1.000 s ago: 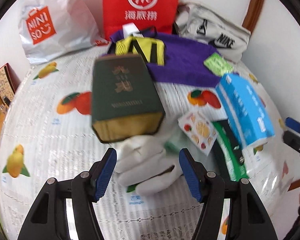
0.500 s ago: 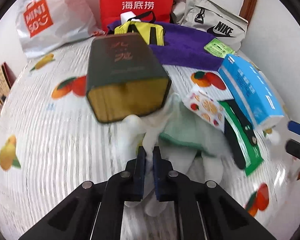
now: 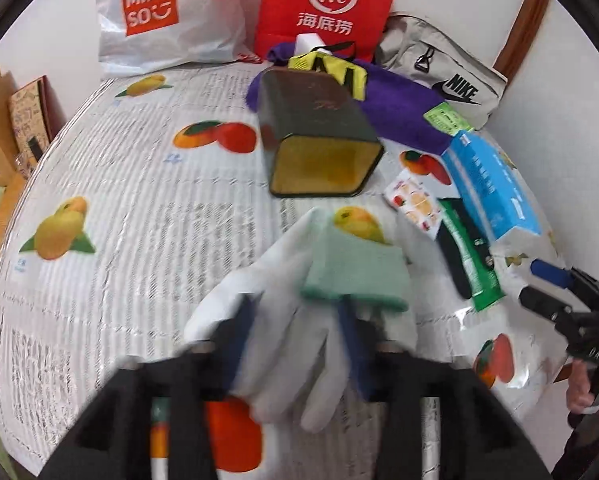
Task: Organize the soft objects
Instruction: 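Move the left tool to the white glove while the right tool moves to the black watch strap, then grasp the white glove with the left tool while the right tool grasps the black watch strap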
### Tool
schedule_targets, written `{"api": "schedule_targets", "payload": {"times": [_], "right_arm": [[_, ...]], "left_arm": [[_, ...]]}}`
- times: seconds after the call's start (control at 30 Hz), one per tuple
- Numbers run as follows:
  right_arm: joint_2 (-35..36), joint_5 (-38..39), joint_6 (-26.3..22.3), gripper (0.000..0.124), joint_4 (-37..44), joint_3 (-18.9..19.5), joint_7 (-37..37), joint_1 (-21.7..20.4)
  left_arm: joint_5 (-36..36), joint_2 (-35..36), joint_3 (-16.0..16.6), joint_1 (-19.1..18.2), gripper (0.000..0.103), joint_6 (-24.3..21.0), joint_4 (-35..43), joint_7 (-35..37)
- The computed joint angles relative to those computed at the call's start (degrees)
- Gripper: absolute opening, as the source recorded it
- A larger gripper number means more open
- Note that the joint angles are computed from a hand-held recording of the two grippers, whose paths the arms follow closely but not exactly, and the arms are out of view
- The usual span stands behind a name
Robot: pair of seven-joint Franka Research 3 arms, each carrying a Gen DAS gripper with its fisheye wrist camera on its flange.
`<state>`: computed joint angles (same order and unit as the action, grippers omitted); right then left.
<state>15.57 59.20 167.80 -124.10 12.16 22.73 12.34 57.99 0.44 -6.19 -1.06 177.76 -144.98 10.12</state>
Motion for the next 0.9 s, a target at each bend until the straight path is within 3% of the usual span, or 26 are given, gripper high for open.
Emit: {"api": "schedule_targets", "payload": {"times": [0.07, 0.2, 0.3, 0.33, 0.4, 0.47, 0.53, 0.63, 0.77, 0.83, 0.9], "right_arm": [[0.0, 0.4, -0.4, 0.077, -0.1, 0.1, -0.3, -0.2], [-0.1, 1.1, -0.2, 0.077, -0.3, -0.1, -0.5, -0.3], [0.1, 1.5, -0.3, 0.077, -0.1, -0.2, 0.3, -0.4], [0.2, 1.9, -0.4, 0.077, 0.1, -0.2, 0.4, -0.5], [0.7, 2.3, 0.1, 0.077, 0.5, 0.0, 0.3, -0.4], [1.7, 1.5, 1.2, 0.077, 1.0, 0.0, 0.9, 0.3], [2.7, -0.5, 2.4, 0.077, 1.4, -0.1, 2.5, 1.0], [4.7, -2.0, 5.0, 0.077, 2.2, 1.3, 3.5, 0.6], [6.4, -3.2, 4.2, 0.064, 3.5, 3.3, 4.9, -0.9], [7.4, -3.7, 8.3, 0.061, 3.3, 4.2, 4.4, -0.3], [7.8, -6.4, 11.1, 0.046, 2.7, 5.2, 4.5, 0.0]], "left_arm": [[8.1, 1.5, 0.2, -0.5, 0.056, -0.2, 3.1, -5.9], [2.3, 5.5, -0.1, -2.5, 0.067, -1.8, 7.0, 1.6], [-2.0, 8.9, -0.4, -4.5, 0.070, -6.9, 9.8, 5.7], [2.5, 9.2, 1.9, -7.2, 0.075, -7.9, 10.7, 2.0], [6.7, 9.5, 2.5, -8.8, 0.076, -10.1, 11.5, -1.7], [7.6, 9.2, 2.6, -8.5, 0.071, -9.6, 11.2, -3.2], [9.5, 8.3, 2.8, -8.2, 0.049, -9.5, 10.4, -5.3], [10.6, 7.0, 2.7, -6.7, 0.028, -7.8, 8.8, -6.5], [11.6, 6.6, 2.6, -5.3, 0.025, -5.1, 7.7, -7.6], [11.6, 6.7, 2.3, -5.2, 0.026, -5.7, 7.9, -7.6], [11.3, 6.5, 2.1, -5.1, 0.026, -6.1, 7.7, -7.2]]}}
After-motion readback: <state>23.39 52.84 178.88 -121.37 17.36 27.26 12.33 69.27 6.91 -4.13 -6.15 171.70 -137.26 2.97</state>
